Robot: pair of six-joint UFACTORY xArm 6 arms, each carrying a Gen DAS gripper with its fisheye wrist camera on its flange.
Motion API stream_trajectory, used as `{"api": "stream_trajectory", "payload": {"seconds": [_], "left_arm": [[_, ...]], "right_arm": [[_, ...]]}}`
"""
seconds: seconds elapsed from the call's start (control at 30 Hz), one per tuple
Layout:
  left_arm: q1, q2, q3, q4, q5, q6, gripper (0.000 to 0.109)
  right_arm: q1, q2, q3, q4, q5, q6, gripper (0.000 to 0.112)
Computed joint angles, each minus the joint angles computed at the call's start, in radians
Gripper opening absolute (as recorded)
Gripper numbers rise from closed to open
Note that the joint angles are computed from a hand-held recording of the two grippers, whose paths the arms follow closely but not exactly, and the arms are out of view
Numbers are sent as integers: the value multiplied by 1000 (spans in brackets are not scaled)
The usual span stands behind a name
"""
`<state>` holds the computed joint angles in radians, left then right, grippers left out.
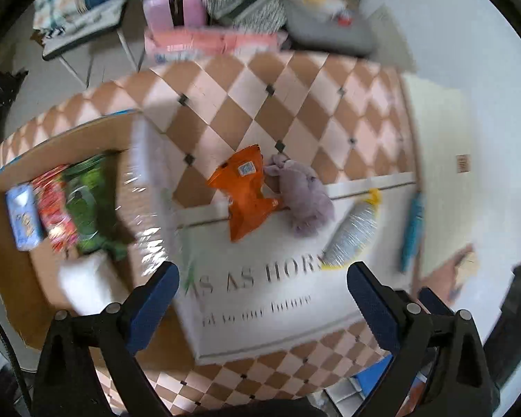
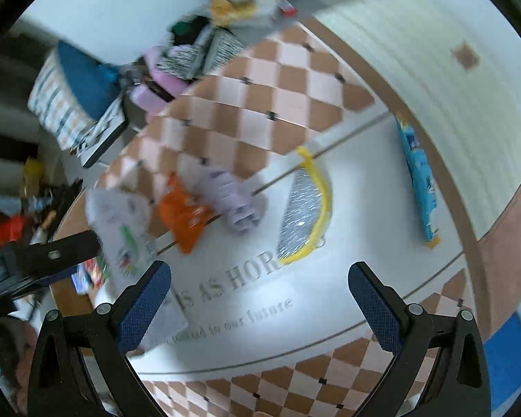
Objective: Organize soft objects
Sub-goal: 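Grasp the orange bag with the left tool while the right tool grasps the yellow sponge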
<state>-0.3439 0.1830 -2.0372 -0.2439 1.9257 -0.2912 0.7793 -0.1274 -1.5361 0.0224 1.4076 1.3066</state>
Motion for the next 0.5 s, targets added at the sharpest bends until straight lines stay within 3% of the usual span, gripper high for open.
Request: {"api": "stream_trajectory", "payload": {"seconds": [0.2,0.4,0.5], "left_arm": [[-20,160,-13,8,11,-79,99],[-13,207,33,13,-21,-104,99],[6,202,64,-45,-44,-115,99]], "right_arm": [[-163,-37,207,169,-108,-141,102],[-210,-10,273,246,-150,-212,100],[-221,0,307,283,-181,-236,98]]}}
